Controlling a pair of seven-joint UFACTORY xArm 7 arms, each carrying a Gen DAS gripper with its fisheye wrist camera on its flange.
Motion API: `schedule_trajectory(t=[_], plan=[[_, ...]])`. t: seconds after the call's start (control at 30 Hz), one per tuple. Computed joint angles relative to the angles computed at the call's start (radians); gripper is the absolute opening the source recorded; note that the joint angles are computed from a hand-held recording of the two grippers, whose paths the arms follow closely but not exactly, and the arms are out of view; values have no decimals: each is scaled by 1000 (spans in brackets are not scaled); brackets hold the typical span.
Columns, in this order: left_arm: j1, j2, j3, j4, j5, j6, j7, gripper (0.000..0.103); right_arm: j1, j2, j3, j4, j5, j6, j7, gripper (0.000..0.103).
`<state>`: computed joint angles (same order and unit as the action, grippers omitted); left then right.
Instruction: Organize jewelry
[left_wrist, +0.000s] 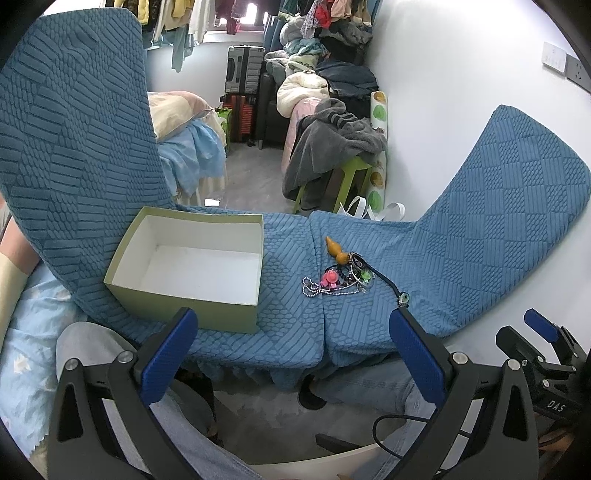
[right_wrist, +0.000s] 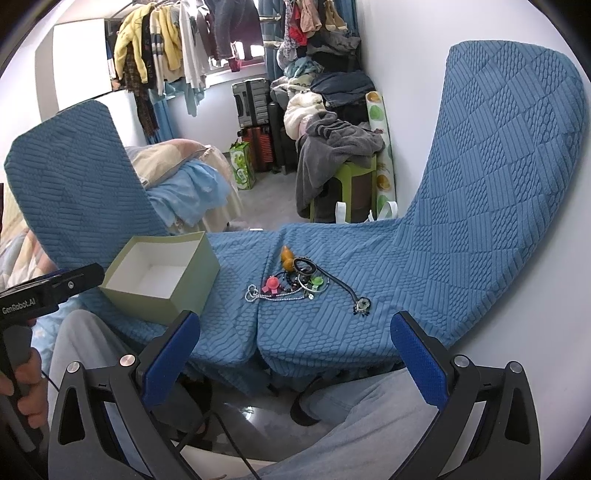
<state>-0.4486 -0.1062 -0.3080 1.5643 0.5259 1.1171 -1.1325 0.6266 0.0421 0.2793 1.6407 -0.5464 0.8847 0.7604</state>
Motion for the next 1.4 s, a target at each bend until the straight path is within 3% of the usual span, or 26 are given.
schedule_trajectory(t=[0.67,0.9,1.0,1.03,1.13,1.2,1.3,1.4], plan=[[0,-3,3,-25,-16,-16,-6,103,-10,-12,0,-26,0,-15,1,103],[13,24,21,-60,-14,-122,-11,103,-27,4,-14,-52,-4,-65,30,103],[13,52,35,-64,-28,-174,7,102,-46,10,-28,-82,30,-132,25,102],[11,68,40,-59,-39,-191,18,101,-49,12,-31,-88,28,-144,30,100],[4,110,56,-50,-45,-246,37,95,-61,31,-44,-105,31,-192,30,82],[-6,149,66,-27,-58,-260,60,91,-71,51,-52,-108,66,-217,9,65],[-22,199,88,-1,-76,-301,88,85,-77,84,-70,-112,72,-258,-1,50],[-39,237,111,15,-74,-341,96,78,-81,118,-87,-116,89,-313,-24,43]])
